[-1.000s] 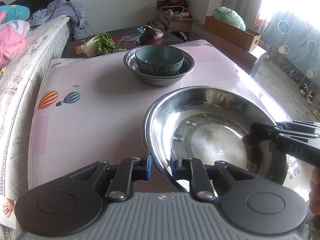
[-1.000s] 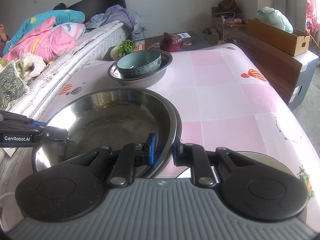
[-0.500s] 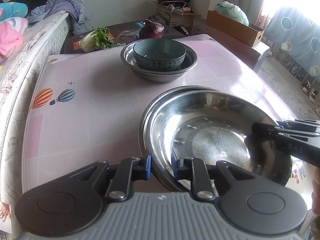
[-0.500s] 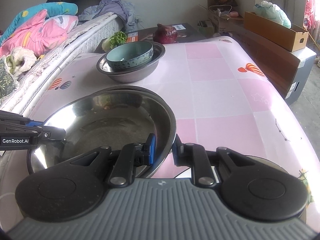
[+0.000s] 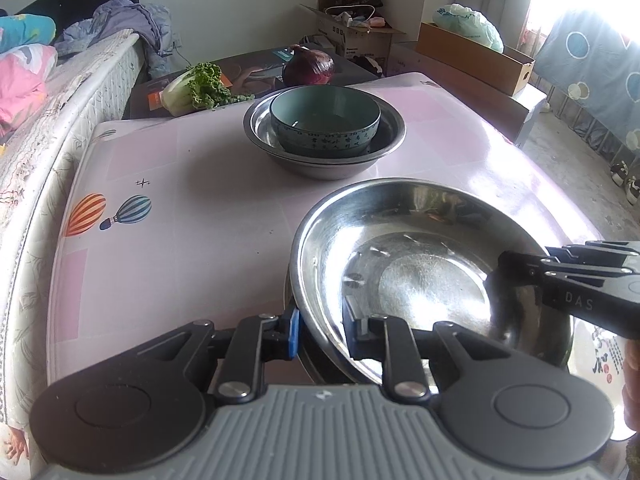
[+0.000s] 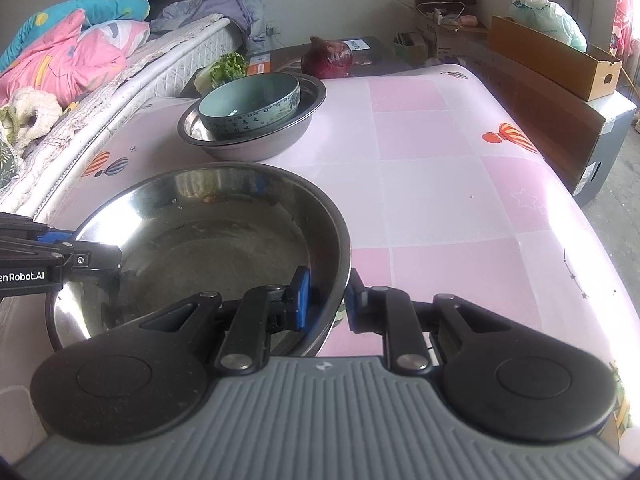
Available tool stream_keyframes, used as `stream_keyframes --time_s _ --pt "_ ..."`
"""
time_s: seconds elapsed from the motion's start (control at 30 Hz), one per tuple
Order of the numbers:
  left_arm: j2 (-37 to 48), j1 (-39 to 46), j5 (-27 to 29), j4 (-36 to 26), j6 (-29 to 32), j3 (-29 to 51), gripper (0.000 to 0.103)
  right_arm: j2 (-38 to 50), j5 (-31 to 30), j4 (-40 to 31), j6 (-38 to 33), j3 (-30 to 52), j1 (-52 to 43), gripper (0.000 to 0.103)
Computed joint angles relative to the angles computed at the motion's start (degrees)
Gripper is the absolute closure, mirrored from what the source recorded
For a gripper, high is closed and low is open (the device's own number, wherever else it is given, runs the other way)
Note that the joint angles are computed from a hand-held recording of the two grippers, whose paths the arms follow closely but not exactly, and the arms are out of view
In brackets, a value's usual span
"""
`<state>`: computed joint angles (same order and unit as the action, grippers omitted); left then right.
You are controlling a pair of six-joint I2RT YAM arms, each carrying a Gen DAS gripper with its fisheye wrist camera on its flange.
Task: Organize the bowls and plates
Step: 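Lower the steel basin with both tools onto the other steel basin, then open both tools to release the basin onto the stack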
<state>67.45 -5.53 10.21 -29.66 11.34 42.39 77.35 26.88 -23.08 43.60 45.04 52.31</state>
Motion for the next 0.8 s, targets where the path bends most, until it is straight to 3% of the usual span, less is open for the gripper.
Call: stream_keyframes --time_s 0.53,0.67,0.8 --pt "-4.4 -1.8 -2.1 -0.5 0.7 -0.8 0.068 -0.2 0.1 -1.0 0.3 0.6 0.1 0.084" --pt "-6.4 -1.9 -2.0 -1.5 0.2 -1.0 0.055 -2.3 0.2 -1.5 1.4 -0.2 0.7 0.081" --pt "-9.1 -2.1 -2.2 -3.6 -0.3 -1.1 0.044 -4.7 1.8 -3.4 3.5 -0.8 2.3 0.071"
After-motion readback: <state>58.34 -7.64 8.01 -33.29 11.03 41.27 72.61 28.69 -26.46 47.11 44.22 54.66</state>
